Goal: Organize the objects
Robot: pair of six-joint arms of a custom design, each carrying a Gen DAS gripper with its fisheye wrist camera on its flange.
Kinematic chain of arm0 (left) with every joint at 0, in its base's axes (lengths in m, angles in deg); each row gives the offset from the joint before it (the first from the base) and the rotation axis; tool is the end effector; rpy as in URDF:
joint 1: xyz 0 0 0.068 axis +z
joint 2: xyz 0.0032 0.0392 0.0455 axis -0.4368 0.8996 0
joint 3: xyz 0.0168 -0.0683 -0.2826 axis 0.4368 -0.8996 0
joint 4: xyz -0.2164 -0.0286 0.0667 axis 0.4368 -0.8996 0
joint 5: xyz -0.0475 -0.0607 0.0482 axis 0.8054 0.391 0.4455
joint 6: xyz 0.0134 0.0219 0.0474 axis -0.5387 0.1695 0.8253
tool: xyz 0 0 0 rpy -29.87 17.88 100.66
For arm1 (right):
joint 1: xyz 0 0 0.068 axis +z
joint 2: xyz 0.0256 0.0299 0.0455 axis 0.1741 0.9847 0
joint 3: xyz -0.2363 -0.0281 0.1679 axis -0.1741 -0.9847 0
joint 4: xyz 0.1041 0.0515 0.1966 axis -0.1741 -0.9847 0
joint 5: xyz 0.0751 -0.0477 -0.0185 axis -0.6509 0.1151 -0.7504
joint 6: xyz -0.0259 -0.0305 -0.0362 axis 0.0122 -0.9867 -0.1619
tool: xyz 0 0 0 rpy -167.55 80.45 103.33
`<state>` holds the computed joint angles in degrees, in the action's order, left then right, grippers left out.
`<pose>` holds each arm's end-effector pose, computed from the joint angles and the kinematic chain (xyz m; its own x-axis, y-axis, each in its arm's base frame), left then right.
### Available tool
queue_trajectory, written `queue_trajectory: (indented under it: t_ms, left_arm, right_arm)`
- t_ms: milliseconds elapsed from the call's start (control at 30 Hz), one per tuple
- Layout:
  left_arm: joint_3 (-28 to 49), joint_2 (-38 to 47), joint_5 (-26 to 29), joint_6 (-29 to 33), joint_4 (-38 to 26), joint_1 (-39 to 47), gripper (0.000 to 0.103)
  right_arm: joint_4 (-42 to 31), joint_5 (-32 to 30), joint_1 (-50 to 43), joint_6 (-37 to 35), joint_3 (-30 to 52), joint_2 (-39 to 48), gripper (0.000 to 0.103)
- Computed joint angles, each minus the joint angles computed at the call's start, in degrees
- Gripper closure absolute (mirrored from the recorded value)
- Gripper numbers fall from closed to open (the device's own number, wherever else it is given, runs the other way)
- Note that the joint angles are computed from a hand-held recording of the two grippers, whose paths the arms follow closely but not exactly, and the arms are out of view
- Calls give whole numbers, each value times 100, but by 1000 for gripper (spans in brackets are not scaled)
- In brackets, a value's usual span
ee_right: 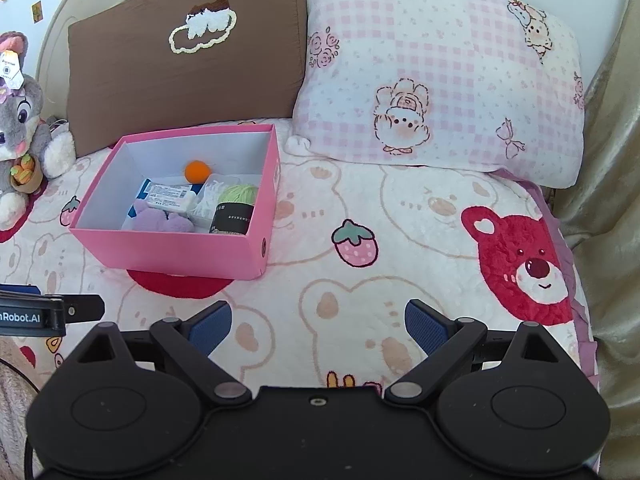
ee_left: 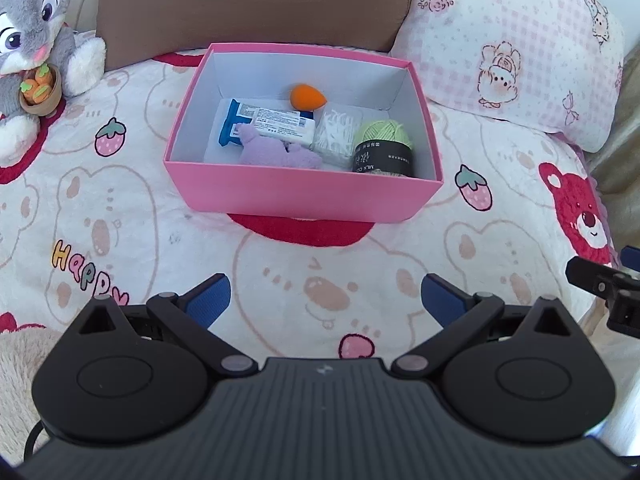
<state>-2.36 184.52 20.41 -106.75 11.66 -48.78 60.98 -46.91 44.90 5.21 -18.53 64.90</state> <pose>0.2876 -0.1197 0.2094 -0.8683 -0.0355 -0.4948 0.0503 0.9860 -0.1588 0.2787 0.1733 0.2262 -0.7576 0.2083 -0.6186 0.2724 0.9621 -0.0096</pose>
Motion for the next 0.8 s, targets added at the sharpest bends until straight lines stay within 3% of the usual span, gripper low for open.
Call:
queue_trajectory:
  t_ms: [800]
  left_arm:
    - [-128,-73,-19,-31,166,-44,0]
  right_arm:
    - [-111,-58,73,50,58,67,7]
